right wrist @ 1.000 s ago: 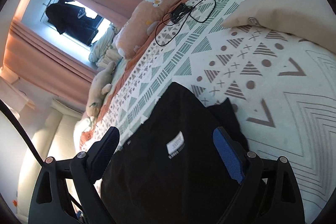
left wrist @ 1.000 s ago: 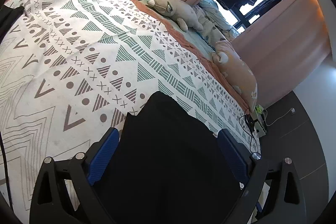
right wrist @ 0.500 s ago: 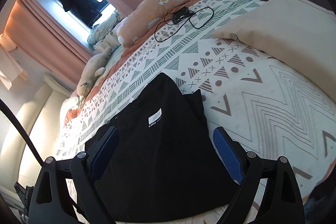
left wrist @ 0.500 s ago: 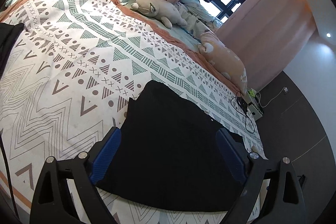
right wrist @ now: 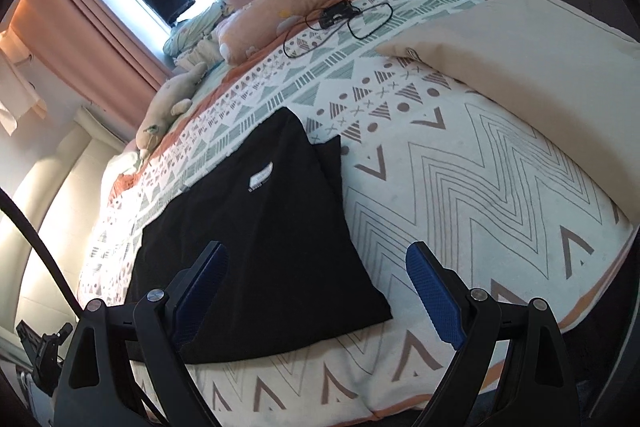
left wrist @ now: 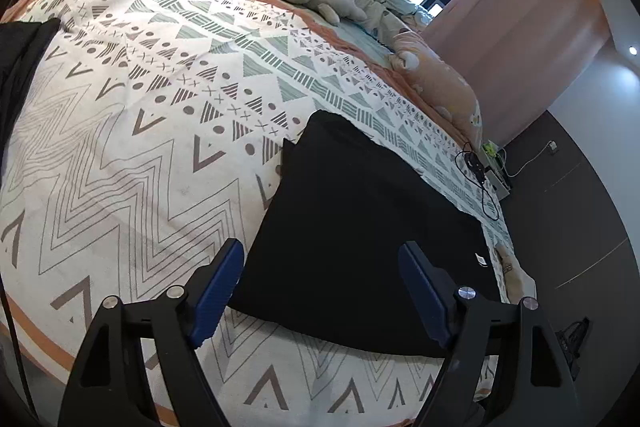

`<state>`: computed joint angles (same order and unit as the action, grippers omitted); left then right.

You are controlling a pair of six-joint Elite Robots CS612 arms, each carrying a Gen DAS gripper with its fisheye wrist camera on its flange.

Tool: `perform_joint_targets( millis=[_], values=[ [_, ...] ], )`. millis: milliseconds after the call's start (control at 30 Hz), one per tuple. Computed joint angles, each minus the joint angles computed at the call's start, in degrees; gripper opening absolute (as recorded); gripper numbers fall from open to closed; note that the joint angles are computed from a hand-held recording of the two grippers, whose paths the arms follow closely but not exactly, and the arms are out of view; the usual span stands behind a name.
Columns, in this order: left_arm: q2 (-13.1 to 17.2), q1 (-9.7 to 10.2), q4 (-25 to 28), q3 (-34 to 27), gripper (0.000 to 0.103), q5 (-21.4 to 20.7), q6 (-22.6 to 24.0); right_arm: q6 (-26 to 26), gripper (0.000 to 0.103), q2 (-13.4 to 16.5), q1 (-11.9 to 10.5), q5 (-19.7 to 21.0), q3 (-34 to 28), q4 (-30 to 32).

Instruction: Fold large clothes

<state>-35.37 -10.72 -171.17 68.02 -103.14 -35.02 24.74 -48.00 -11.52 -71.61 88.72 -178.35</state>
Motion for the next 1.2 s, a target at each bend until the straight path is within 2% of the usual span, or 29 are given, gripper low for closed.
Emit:
perform_joint_targets(
  millis=[200,300,333,367,433,500,533,600,933,1200],
  values=[
    [3.18,0.44,6.22,-3.87,0.069,-1.68,-0.27,-1.67,0.09,2.45,0.75,0.4,-4.22,6.57],
    [4.57,0.49,9.12,-5.87,0.056,-2.53,0.32,-2.38,0.084,3.92,1.28,-0.03,-6.87,10.03],
    [5.1,0.52,10.34,-6.69,0.048,-3.02,0.44,-2.42,0.077,4.34,1.38,-0.21,-7.57,10.89],
    [5.36,0.5,11.15,-7.1,0.046,-3.11,0.44,-2.4,0.072,4.83,1.43,-0.22,-8.31,11.71],
    [5.79,0.43,12.07,-7.65,0.042,-3.42,0.67,-2.28,0.033,5.58,1.67,-0.57,-9.36,12.84],
    [5.88,0.36,12.47,-7.74,0.039,-3.65,1.14,-2.65,0.02,5.86,1.83,-1.02,-9.19,11.21],
    [5.84,0.34,12.28,-7.58,0.039,-3.62,1.3,-3.29,0.008,5.71,1.94,-1.74,-8.67,9.89],
    [5.83,0.46,11.77,-7.28,0.039,-4.19,0.94,-4.79,0.002,5.15,1.9,-2.5,-7.29,8.0],
    [3.51,0.58,11.43,-2.82,0.039,-2.88,0.24,-4.57,0.0,3.1,1.35,-2.2,-2.82,7.77],
    [1.2,1.14,9.73,1.51,0.039,-3.05,-3.69,-3.84,0.0,1.27,1.37,-2.9,-0.61,10.48]
  ],
)
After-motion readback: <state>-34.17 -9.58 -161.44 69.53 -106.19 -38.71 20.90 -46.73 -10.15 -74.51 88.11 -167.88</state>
